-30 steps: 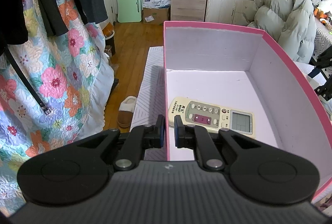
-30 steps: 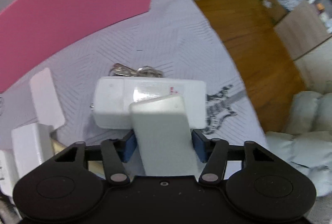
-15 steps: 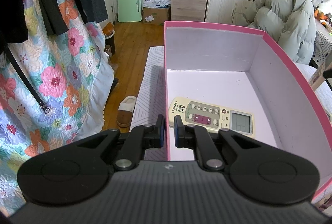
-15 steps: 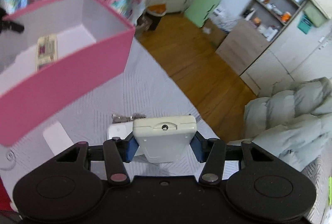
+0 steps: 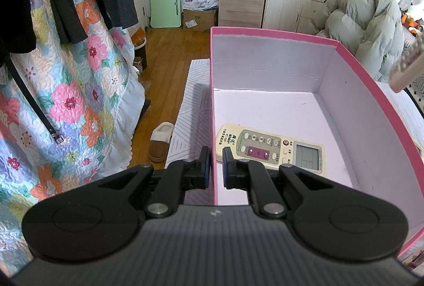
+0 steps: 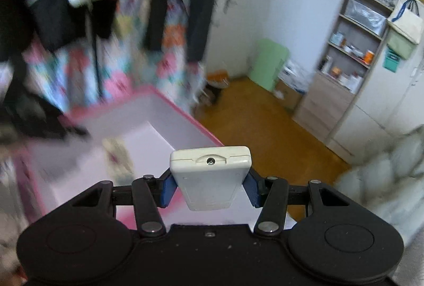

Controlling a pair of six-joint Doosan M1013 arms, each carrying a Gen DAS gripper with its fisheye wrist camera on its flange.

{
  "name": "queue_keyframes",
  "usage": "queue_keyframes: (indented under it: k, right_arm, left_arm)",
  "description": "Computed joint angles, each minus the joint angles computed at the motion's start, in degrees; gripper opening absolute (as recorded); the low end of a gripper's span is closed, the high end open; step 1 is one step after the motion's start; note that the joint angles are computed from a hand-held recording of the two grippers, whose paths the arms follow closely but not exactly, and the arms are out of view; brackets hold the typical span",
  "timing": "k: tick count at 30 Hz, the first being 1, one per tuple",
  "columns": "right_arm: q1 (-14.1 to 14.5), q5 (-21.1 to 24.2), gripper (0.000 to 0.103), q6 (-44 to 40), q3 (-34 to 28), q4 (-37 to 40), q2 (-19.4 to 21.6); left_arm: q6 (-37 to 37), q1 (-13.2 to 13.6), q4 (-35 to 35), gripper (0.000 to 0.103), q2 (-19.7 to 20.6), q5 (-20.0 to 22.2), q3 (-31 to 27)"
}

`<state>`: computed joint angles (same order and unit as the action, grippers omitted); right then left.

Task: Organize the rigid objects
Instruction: 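Carry the second remote into the box and release it beside the first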

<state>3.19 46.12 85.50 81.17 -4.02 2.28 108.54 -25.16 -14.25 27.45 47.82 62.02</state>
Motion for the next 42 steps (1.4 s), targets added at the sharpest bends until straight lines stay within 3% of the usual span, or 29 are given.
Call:
queue_keyframes:
  k: [4,10,13,17,20,31,38,42]
  right_arm:
    - [-0.2,0.9,0.058,-9.0,-2.4,15.8,3.0]
    - [1.0,6.5,0.058,-10.2,-5.3,20.7,9.7]
    - [0.2,5.1,0.058,-13.8,-2.9,26.3,9.7]
    - [-0.1,11.1,0.058,-13.5,-1.8,25.1,9.4]
    - [1.1,11.3,0.058,-14.8,-1.2,21.8,8.8]
    - [1.7,12.3,0.058,-20.6,-5.4,23.3,11.9]
    - [2.9,15.9,0.058,-14.7,-8.0,18.5,14.4]
    - [3.2,15.7,0.058,-11.5,-8.1,18.0,14.7]
  left_arm:
    - [-0.1,0.0,-0.2,0.008,0.0,-0.2,0.2]
    - [0.1,0.2,-0.7,0.008,-0.1,-0.3,0.3]
    - [0.3,0.2,-0.8,0.008,-0.1,-0.4,0.4]
    - [0.6,0.5,-2.0,0.009,0.1,-0.3,0.2]
    - [0.9,0.5,-2.4,0.008,0.2,-0.3,0.1]
    - [1.6,0.7,-2.4,0.008,0.4,-0.5,-0.1]
    - [1.3,0.6,-2.6,0.008,0.6,-0.7,-0.2]
    - [1.2,0.6,-2.6,0.008,0.5,-0.6,-0.1]
